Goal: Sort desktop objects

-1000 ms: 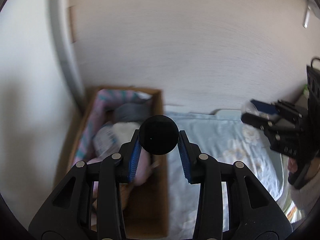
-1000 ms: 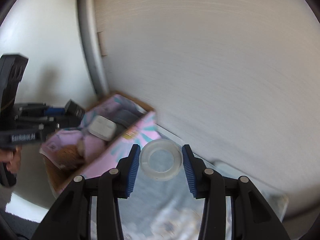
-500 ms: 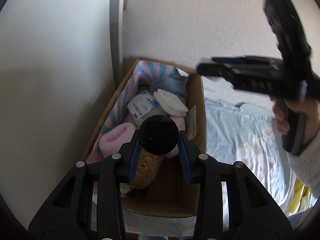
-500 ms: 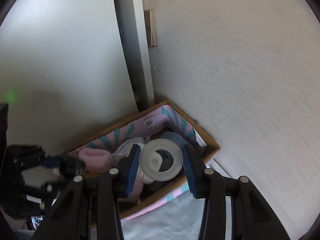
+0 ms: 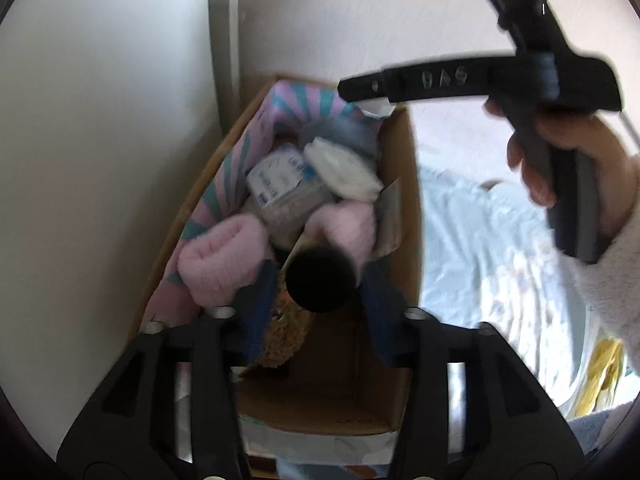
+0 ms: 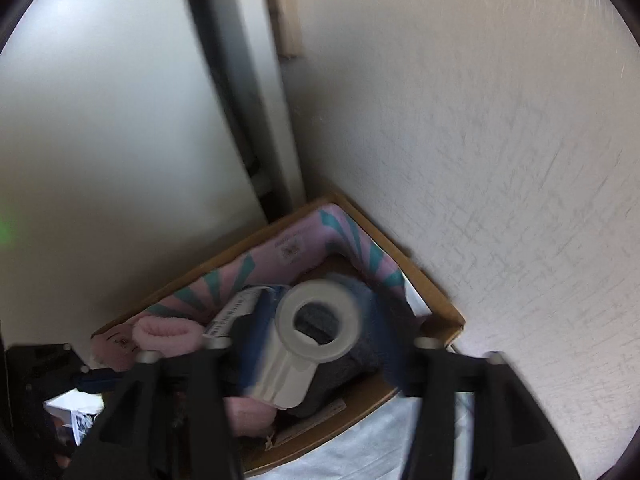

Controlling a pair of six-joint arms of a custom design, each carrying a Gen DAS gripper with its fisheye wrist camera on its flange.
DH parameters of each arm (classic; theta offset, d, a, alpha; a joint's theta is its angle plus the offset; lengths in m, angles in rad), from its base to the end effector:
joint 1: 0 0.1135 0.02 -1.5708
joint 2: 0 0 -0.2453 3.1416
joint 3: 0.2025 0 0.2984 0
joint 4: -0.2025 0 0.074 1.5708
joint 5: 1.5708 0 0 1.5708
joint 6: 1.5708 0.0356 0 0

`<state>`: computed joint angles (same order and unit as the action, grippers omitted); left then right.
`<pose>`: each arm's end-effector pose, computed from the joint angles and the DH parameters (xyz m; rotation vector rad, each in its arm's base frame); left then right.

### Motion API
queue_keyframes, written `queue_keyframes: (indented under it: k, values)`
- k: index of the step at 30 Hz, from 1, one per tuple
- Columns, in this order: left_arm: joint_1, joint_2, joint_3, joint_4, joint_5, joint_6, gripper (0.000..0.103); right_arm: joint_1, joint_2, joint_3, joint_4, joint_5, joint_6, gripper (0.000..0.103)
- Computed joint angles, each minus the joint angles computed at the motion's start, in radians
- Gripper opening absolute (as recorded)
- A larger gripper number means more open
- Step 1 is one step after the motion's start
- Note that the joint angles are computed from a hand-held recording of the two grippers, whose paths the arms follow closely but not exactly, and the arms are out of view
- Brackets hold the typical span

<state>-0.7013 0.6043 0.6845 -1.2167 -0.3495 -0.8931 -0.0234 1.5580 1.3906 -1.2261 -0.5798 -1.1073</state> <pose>0.1224 -0.0874 0.2386 -0.3487 2.5703 -0.0894 0.3337 0.0117 0.2671 -1.4185 2.2206 0.5381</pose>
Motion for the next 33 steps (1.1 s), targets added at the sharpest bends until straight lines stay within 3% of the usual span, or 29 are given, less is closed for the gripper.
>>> queue_keyframes:
  k: [1, 2, 11, 18, 19, 27, 33]
  values:
    - [-0.018, 0.023, 0.007, -0.010, -0.023, -0.016, 0.098, -0.001, -0.010, -0.015, 0.027, 0.001, 0.020, 0.087]
    - [-0.041, 0.021, 0.006, -0.011, -0.054, -0.034, 0.102, -0.008, -0.019, -0.028, 0.047, -0.012, 0.033, 0.091]
    - [-0.072, -0.007, 0.015, -0.039, -0.053, -0.047, 0.103, -0.053, -0.038, -0.043, 0.024, -0.024, 0.060, 0.096]
    - [-0.053, 0.010, 0.056, -0.068, -0.033, 0.016, 0.103, -0.109, -0.093, -0.028, -0.014, -0.059, 0.074, 0.099]
    - [-0.040, 0.022, 0.070, -0.073, -0.026, 0.042, 0.103, -0.120, -0.097, -0.021, -0.015, -0.066, 0.082, 0.103]
    - [0.008, 0.114, 0.246, -0.097, -0.080, 0.171, 0.103, -0.290, -0.144, 0.100, -0.090, -0.140, 0.146, 0.102]
    - [-0.042, 0.216, 0.384, -0.081, -0.135, 0.167, 0.103, -0.462, -0.140, 0.211, -0.145, -0.119, 0.203, 0.102]
